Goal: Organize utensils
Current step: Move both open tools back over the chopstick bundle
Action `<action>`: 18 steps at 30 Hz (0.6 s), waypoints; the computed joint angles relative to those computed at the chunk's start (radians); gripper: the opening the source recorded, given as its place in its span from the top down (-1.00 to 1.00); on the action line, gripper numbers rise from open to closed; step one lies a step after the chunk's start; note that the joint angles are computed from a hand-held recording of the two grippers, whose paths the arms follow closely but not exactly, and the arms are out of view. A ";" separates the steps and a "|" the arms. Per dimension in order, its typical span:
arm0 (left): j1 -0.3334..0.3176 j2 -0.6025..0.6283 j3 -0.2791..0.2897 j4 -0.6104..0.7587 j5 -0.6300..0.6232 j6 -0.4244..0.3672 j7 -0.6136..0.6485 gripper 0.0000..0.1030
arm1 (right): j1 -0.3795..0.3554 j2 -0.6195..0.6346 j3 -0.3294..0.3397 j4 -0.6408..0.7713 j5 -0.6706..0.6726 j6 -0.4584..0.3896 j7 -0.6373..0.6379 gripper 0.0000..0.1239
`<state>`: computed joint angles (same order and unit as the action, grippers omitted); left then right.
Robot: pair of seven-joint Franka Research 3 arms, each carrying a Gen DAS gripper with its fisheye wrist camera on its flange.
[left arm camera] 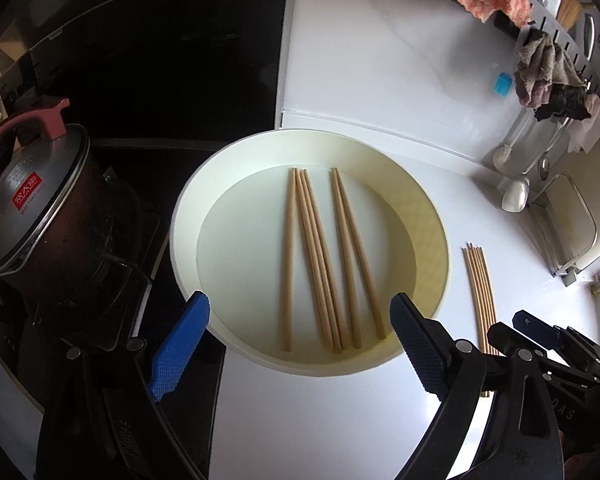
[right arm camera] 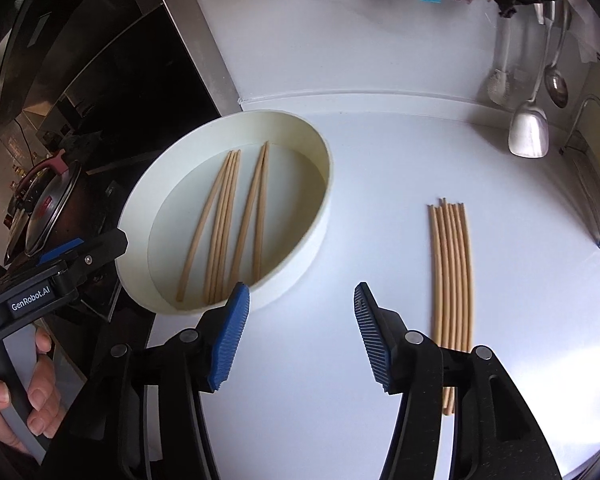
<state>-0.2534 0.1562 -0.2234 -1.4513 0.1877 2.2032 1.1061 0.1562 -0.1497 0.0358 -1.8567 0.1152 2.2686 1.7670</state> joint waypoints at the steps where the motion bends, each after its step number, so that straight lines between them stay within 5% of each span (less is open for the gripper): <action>1: -0.004 -0.002 -0.005 -0.005 -0.004 0.004 0.003 -0.75 | -0.004 -0.023 -0.004 -0.024 -0.003 0.001 0.002 0.14; 18: -0.116 0.017 -0.055 0.004 0.021 0.004 0.016 -0.75 | -0.137 -0.265 -0.028 -0.295 -0.074 0.058 -0.026 0.09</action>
